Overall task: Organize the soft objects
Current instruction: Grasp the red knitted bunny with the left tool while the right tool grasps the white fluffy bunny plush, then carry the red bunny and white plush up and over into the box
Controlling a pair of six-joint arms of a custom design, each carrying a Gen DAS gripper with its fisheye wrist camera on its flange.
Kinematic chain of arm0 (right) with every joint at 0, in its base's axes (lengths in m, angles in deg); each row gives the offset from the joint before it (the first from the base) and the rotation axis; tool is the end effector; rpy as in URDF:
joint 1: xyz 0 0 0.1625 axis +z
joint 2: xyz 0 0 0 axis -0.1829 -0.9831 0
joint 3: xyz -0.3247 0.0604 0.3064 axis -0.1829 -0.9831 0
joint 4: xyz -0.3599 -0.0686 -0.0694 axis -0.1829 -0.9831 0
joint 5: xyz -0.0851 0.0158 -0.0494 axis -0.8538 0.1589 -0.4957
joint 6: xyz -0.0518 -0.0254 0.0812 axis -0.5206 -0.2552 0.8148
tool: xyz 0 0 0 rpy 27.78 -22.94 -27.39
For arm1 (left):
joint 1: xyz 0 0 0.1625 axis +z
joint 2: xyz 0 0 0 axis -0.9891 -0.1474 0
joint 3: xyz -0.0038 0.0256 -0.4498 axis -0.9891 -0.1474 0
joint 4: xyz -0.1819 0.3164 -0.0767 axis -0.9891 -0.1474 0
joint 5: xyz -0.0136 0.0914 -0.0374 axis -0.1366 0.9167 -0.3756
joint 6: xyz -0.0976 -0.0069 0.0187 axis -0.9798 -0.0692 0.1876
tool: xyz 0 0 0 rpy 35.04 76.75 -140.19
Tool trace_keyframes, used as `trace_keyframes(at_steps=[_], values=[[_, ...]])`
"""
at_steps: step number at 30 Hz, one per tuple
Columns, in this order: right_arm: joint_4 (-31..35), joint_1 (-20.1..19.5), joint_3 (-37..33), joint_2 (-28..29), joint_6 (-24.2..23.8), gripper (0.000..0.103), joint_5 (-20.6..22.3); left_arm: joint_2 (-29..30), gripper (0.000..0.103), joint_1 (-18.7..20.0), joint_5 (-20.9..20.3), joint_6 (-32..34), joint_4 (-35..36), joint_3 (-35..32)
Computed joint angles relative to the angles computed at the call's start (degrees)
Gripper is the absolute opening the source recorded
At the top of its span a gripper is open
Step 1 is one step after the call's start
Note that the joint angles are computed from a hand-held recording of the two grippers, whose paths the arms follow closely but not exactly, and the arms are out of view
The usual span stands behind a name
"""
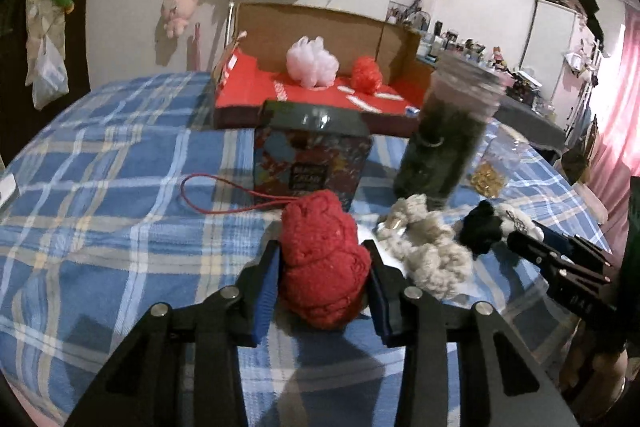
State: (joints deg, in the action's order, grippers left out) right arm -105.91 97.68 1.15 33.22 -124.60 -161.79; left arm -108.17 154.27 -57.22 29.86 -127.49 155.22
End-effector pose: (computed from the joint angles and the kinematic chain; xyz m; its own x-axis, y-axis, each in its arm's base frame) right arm 0.0884 -0.8327 -0.0198 -0.6547 -0.5333 0.5358 -0.7528 0.5244 -0.3979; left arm -0.0159 -0.7358 0.0740 -0.7885 -0.2153 -0.5761 0.3735 0.5766 -0.7267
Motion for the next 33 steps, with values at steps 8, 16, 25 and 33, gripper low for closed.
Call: trace_keyframes(at_steps=[8,16,25,33], values=[[-0.35,0.26,3.80,-2.58,-0.93,0.043,4.55,-0.16,0.042,-1.50,-3.57,3.51,-2.09,0.77],[0.91,0.63,5.68,-3.24,-2.26,0.043,6.31,0.36,0.042,-2.10,-7.96,6.08,0.56,-0.36],[1.87,0.82,5.33,-2.93,-3.05,0.044,5.78,1.43,0.042,-1.72,-9.51,4.92,5.85,-2.81],[2.26,0.75,5.34,-2.88,-3.45,0.044,5.50,1.48,0.042,-1.47,-9.71,4.40,6.50,-2.92]])
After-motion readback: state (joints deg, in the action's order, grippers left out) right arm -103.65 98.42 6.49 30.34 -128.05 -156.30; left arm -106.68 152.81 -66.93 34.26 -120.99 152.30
